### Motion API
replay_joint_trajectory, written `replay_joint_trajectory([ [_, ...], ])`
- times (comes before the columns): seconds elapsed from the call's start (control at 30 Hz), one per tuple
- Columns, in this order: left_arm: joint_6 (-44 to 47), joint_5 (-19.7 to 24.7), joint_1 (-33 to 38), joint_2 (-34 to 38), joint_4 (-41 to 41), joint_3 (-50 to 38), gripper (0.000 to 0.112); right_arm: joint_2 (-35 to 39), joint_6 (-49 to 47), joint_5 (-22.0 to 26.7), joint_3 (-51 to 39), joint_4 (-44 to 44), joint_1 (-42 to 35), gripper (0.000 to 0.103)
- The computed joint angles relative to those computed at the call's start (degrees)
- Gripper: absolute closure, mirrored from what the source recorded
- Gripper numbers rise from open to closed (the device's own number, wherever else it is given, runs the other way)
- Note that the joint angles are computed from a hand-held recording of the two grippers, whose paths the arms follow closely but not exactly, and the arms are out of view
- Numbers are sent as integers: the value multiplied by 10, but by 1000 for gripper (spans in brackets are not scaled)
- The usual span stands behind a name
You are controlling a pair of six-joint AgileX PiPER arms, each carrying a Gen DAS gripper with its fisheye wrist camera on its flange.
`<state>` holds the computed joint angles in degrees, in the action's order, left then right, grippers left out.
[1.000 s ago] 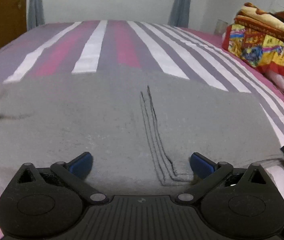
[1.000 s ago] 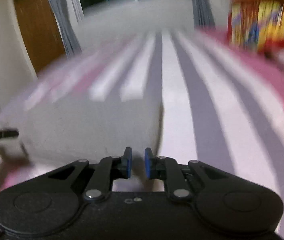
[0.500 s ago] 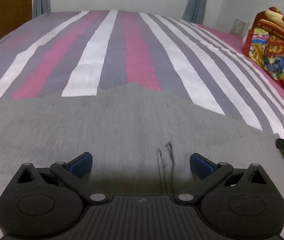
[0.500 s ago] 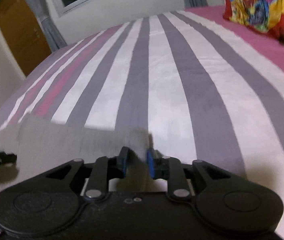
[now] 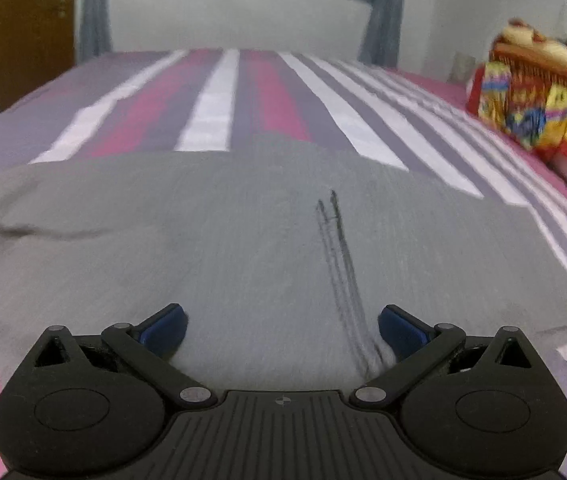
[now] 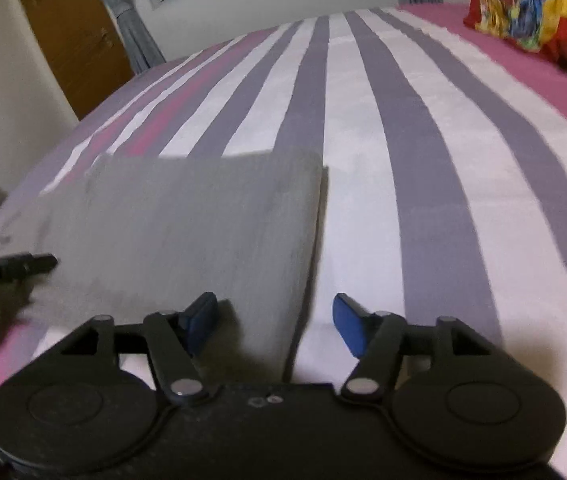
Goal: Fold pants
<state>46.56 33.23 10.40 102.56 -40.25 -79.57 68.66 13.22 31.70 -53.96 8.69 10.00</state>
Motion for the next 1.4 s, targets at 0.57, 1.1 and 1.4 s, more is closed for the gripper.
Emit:
replay_joint_trajectory([
  [0.57,-31,280,360,232,-379,-170,10,-136,11,-83,127,173,-150,4],
  [1.1,-157,312,335,459,-375,-506,75,-128,299,-81,111,-126,-55,4],
  [1.4,-179,305,338,485,-434,-519,60,-107,312,-61,99,-119,-63,4],
])
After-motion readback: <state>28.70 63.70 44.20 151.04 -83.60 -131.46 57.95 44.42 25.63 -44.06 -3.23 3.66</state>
